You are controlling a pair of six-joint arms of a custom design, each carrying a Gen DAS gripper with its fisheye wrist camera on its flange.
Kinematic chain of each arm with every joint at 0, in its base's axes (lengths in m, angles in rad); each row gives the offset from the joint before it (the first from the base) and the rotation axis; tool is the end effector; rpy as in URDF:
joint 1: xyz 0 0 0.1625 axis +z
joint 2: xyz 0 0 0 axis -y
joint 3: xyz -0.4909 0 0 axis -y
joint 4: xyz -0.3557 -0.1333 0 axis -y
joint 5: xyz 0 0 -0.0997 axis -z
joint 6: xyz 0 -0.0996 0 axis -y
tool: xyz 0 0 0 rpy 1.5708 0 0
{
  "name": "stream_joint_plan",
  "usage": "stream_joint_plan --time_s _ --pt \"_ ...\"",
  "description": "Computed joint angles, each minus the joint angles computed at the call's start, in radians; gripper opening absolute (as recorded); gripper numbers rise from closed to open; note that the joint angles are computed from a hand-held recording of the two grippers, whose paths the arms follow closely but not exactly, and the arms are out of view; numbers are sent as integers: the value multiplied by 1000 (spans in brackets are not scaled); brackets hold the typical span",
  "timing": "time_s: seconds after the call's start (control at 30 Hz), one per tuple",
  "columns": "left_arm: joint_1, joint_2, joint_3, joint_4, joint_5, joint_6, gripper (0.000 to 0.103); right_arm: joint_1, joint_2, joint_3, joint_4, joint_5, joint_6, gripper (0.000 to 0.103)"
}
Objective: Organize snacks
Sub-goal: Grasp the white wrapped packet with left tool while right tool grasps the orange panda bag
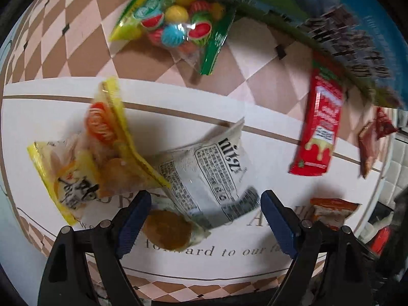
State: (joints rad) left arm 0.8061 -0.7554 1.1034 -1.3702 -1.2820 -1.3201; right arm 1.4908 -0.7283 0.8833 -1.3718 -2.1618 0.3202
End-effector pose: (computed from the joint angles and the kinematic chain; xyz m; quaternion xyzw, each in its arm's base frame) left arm -0.3867 -0.6365 0.2443 -0.2237 0.9268 0.0155 0.3013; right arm 0.0150 -0.7864 0.3222 -0.1369 -0.9331 -0.1329 0.3048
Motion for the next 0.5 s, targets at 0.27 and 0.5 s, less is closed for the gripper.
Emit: stream_joint_plan --time_s 0.27,0.5 --pt "-2 13 45 -68 -20 -40 76 10 0 -56 35 -1 -83 91" --pt "-52 114 -61 37 44 111 71 15 -2 -25 71 -56 -72 91"
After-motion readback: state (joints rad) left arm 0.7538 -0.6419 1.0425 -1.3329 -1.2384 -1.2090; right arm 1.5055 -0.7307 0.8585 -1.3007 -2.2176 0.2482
